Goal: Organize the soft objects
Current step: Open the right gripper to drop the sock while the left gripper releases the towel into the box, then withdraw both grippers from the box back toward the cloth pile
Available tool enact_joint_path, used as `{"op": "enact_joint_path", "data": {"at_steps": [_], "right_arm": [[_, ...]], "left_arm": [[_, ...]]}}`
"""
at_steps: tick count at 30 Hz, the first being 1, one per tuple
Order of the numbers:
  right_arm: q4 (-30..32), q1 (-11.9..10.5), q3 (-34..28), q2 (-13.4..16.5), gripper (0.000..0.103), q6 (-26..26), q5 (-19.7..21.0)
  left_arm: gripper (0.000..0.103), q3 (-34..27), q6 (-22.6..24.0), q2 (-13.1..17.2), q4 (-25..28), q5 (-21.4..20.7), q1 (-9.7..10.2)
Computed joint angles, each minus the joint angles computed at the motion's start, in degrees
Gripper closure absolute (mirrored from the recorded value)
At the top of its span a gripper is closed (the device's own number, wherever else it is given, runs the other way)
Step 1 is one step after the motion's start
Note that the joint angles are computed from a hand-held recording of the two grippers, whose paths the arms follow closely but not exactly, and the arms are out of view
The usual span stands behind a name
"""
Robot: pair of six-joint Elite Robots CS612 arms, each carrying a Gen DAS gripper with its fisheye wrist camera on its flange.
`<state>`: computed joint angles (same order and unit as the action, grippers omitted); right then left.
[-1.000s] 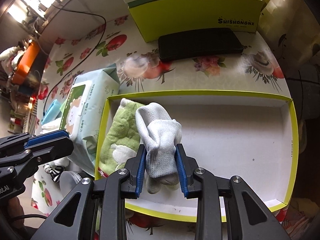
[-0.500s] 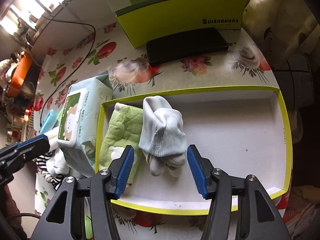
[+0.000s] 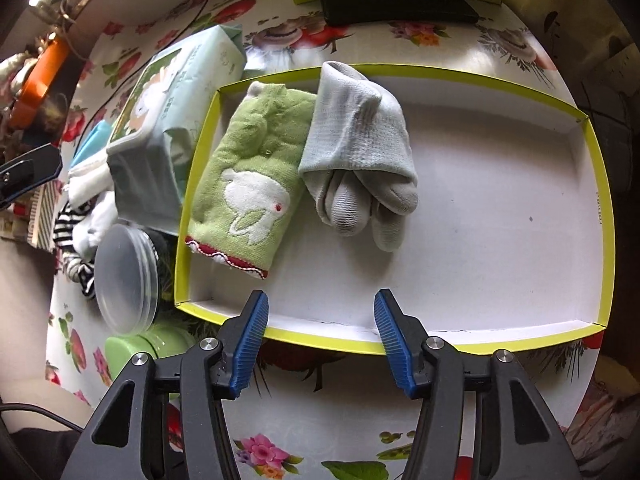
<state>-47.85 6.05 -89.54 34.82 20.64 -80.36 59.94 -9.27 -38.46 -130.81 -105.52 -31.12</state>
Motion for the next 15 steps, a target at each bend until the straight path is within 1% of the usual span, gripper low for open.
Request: {"op": "enact_joint_path", "data": {"at_steps": [3, 6, 9, 12, 15], "right_arm": [[1.8, 0.1, -0.2, -0.1, 0.048, -2.3, -0.4], [3.2, -0.3, -1.2, 0.1, 0.048, -1.5, 0.1], [1.9, -0.3, -2.4, 0.2, 0.048, -0.5, 0.1], [-0.6, -0.2, -2.1, -0.2, 0.048, 0.8, -1.9], [-3.6, -0.1, -1.6, -0.6, 0.048, 4.8, -5.7]], "left_arm": [[0.083, 1.0, 0.2, -0.6, -0.4, -0.1, 0.17], [0.083, 2.0, 0.1, -1.2, -1.0, -0.1, 0.35], [0.083, 2.8, -0.1, -1.6, -1.3, -0.1, 0.57], [0.083, 3.5, -0.6, -2.0, -1.2, 0.0, 0.82], [0.083, 4.2, -1.0, -2.3, -1.1, 0.1, 1.01]]}}
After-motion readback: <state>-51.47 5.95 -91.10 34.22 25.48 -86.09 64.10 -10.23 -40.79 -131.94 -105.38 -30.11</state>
